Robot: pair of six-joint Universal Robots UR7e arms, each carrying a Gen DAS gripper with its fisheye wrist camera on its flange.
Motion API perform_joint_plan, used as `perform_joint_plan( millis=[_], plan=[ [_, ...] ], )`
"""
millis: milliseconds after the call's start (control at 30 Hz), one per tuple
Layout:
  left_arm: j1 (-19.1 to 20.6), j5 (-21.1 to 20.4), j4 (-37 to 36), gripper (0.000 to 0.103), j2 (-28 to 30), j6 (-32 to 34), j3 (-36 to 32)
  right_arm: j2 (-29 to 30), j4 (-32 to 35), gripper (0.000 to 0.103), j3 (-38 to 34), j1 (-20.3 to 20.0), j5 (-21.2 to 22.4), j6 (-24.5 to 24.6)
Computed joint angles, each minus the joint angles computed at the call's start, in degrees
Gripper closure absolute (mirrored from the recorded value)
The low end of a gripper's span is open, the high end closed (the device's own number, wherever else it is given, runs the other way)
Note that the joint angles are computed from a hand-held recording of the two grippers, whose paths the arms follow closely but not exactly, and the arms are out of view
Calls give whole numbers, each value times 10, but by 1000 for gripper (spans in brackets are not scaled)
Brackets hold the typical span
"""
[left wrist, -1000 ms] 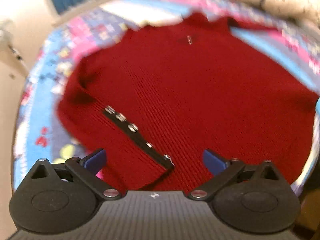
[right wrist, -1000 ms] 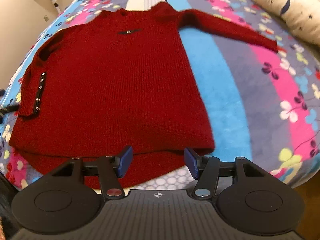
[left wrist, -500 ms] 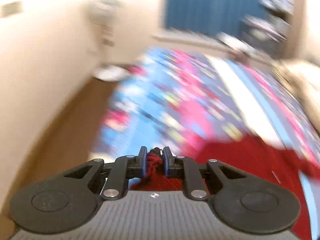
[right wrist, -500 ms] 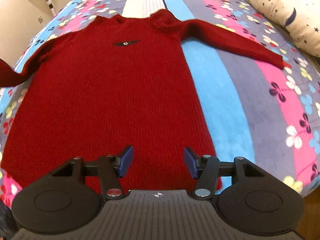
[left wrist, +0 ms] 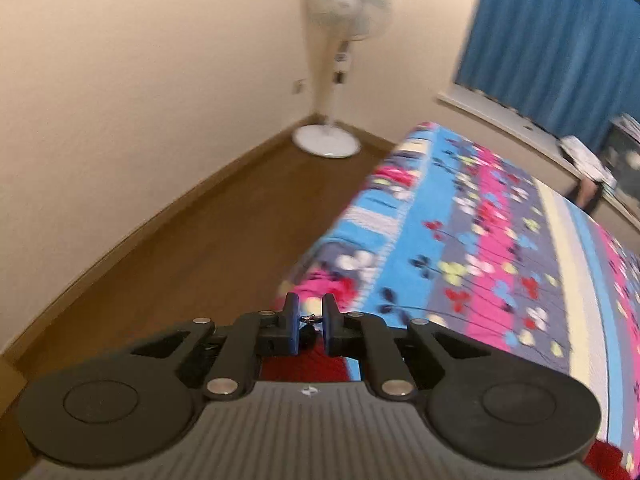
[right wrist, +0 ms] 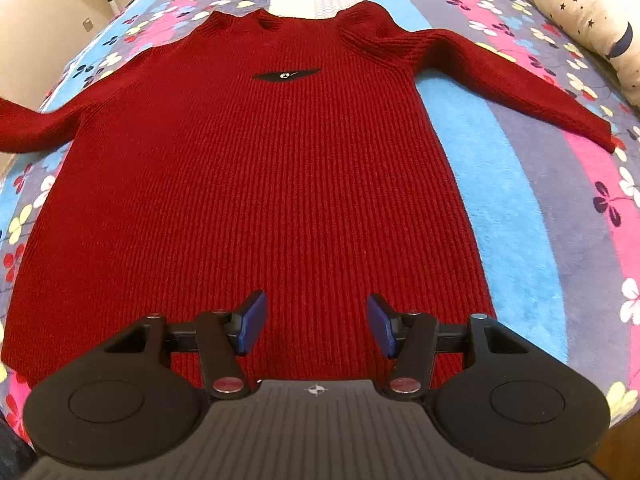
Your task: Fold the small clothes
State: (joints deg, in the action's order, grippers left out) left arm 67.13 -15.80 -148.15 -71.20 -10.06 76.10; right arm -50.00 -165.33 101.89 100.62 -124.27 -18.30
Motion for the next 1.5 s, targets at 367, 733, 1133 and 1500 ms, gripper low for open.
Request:
perform_joint_plan(
  millis=[367,733,1133,1500],
  plan=[
    [-61,-134,34,91,177,43,-132,-19,-24,46,23,-36,32,11],
    [-90,-310,-10,0,359,129,-213,-34,-53,46,35,-65,71,-8],
    [-39,-103,-204,0,163,121,109,122,16,46,-211,-60,261,55],
    [28,-144,-83,0,66,-39,256,426,36,94,-647,38,55,20]
  ],
)
